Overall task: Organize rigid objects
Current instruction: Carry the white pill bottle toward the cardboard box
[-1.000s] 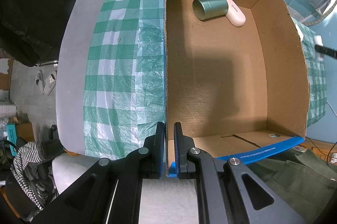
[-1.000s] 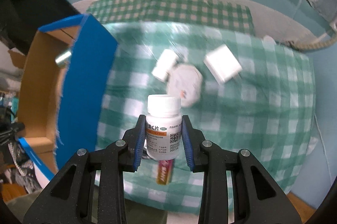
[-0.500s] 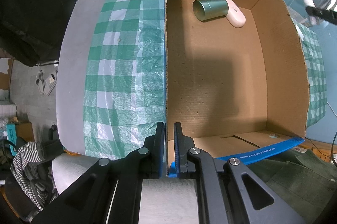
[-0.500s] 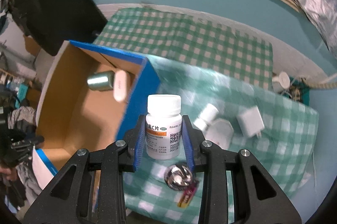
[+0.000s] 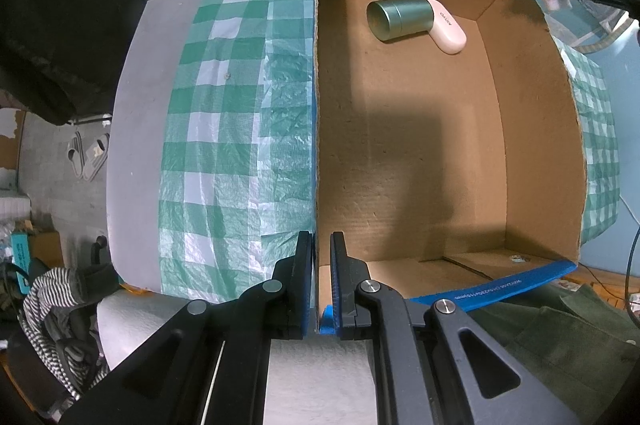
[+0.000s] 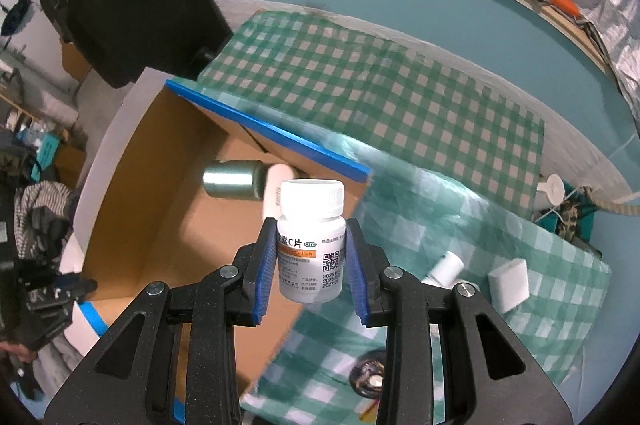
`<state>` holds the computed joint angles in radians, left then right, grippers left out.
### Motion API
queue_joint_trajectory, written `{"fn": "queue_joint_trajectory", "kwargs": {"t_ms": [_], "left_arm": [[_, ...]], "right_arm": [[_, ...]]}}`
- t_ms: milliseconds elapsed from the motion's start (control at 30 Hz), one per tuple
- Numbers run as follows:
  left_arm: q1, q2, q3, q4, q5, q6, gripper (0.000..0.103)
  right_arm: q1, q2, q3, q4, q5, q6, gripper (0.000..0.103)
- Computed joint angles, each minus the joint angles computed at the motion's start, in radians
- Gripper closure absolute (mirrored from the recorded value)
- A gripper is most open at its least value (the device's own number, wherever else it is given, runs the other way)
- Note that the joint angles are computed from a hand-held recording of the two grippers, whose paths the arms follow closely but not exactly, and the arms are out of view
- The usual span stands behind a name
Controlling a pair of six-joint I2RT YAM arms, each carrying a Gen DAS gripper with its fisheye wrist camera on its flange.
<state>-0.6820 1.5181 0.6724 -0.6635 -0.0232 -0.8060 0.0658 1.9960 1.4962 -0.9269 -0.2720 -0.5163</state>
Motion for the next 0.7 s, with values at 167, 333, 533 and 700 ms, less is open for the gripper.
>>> {"fn": "queue_joint_trajectory", "kwargs": {"t_ms": [167, 333, 533, 700], "left_arm": [[-0.003, -0.003, -0.002, -0.002, 0.002, 0.000, 0.095], [-0.007, -0.012, -0.010, 0.002, 0.001, -0.008, 0.095], [-0.011, -0.013, -0.012, 0.002, -0.001, -0.009, 0.095], [-0.013, -0.013, -0.014, 0.006, 0.000, -0.012, 0.095]], "right_arm": [[0.031, 0.027, 0.003, 0.016, 0.011, 0.020, 0.071], [0.050, 0.051, -0.003, 0.023, 0.024, 0.027, 0.071], [0.058, 0.072, -0.009, 0.029, 0.045, 0.032, 0.071], [0.059, 0.087, -0.003, 0.024, 0.058, 0.039, 0.071]]}}
